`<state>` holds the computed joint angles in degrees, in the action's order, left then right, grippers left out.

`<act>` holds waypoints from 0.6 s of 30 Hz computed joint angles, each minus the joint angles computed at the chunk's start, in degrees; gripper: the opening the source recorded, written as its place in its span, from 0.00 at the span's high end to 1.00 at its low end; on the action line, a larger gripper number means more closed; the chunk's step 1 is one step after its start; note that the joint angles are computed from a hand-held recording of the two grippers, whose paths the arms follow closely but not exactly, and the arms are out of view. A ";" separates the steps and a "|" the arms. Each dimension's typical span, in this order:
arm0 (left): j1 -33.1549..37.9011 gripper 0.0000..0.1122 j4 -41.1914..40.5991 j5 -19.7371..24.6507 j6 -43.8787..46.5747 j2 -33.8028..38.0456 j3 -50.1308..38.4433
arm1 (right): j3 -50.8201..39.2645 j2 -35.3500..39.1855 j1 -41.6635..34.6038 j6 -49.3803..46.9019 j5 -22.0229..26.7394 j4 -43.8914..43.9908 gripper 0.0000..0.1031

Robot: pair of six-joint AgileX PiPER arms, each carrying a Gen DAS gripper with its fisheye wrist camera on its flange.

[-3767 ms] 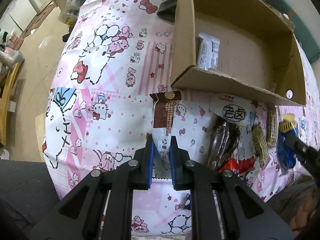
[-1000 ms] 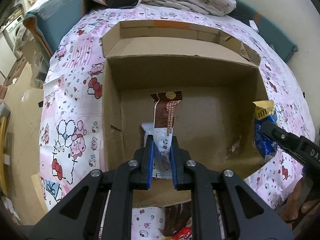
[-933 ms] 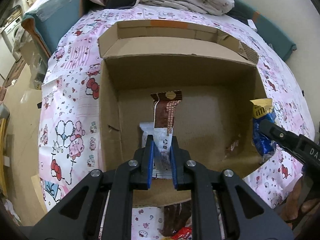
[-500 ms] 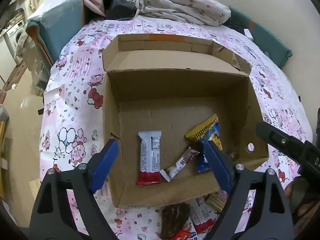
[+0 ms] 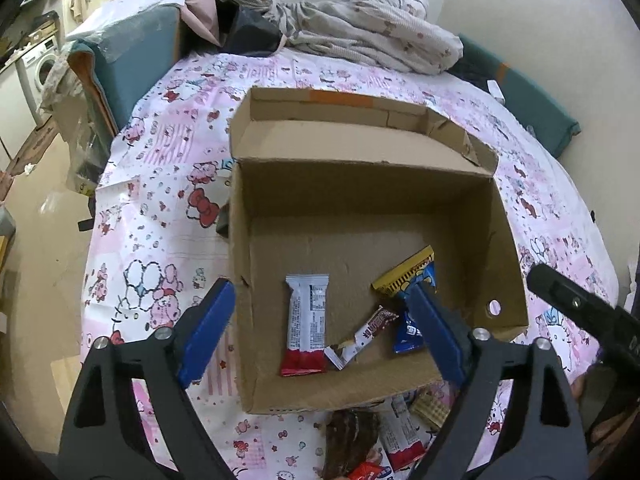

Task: Organize snacks
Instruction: 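Move both grippers back toward the remaining snack pile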

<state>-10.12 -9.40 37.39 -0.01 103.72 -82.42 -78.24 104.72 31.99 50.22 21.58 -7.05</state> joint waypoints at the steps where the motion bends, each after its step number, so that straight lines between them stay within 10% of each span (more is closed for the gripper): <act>1: 0.30 0.13 -0.32 -0.02 0.13 -0.48 0.32 | 0.28 -0.61 0.40 0.37 0.38 -0.61 0.08; 18: 1.14 0.12 2.28 -0.63 -1.19 -11.64 11.08 | 7.75 -8.51 3.81 2.61 2.46 -1.33 0.07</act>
